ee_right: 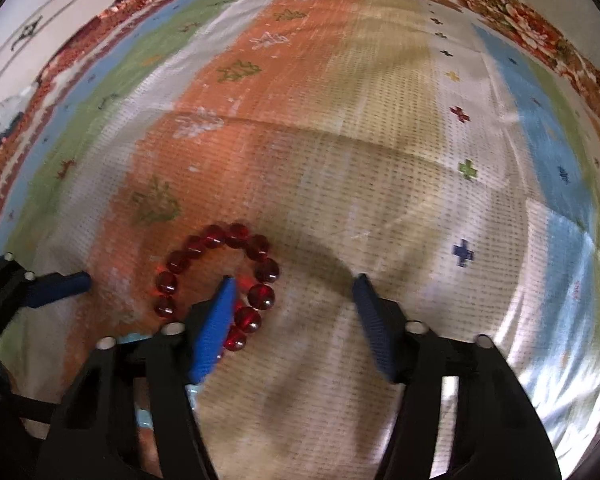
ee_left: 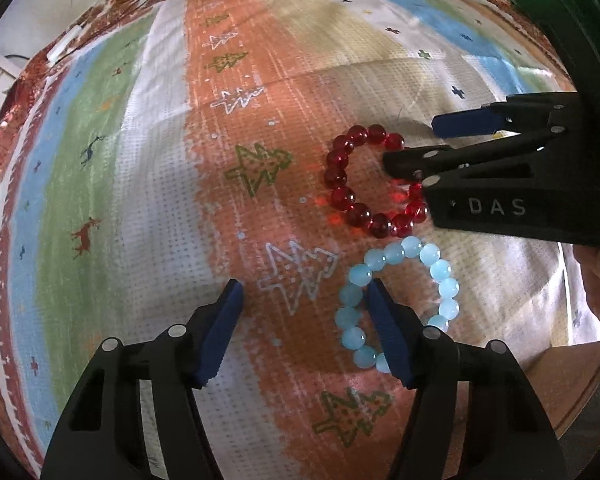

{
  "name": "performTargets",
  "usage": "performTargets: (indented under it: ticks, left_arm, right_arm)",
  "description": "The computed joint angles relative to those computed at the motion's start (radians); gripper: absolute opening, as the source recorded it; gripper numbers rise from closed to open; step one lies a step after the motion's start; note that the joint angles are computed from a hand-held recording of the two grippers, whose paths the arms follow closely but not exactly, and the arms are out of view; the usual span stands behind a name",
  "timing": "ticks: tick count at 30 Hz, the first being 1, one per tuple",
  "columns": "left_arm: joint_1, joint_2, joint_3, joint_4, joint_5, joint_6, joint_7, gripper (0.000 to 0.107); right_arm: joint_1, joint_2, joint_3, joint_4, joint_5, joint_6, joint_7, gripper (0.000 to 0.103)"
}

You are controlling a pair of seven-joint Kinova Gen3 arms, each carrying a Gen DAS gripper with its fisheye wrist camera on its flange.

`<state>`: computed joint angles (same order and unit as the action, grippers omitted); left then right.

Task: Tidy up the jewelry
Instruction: 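Grasp the pale blue bracelet with the left tool while the right tool grasps the red bracelet, then lift and carry the pale blue and red bracelets over the tin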

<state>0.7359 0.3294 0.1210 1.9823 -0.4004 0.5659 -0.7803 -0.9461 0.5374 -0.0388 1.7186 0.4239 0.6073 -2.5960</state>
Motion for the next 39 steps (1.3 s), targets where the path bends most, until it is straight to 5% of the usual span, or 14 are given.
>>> performTargets:
  ticks: [8, 26, 39]
  left_arm:
    - [-0.033, -0.012, 0.019, 0.003, 0.03, 0.005, -0.038, 0.011]
    - [-0.014, -0.102, 0.035, 0.009, -0.008, 0.001, 0.047, 0.011]
    - [0.028, -0.156, 0.064, 0.005, -0.13, 0.024, 0.253, 0.011]
  right_arm:
    - [-0.024, -0.02, 0.034, 0.042, 0.045, -0.023, -0.075, 0.018]
    - [-0.056, -0.133, -0.008, 0.124, 0.15, 0.017, -0.217, 0.014]
    - [-0.065, -0.243, -0.09, 0.198, 0.28, 0.067, -0.395, 0.014]
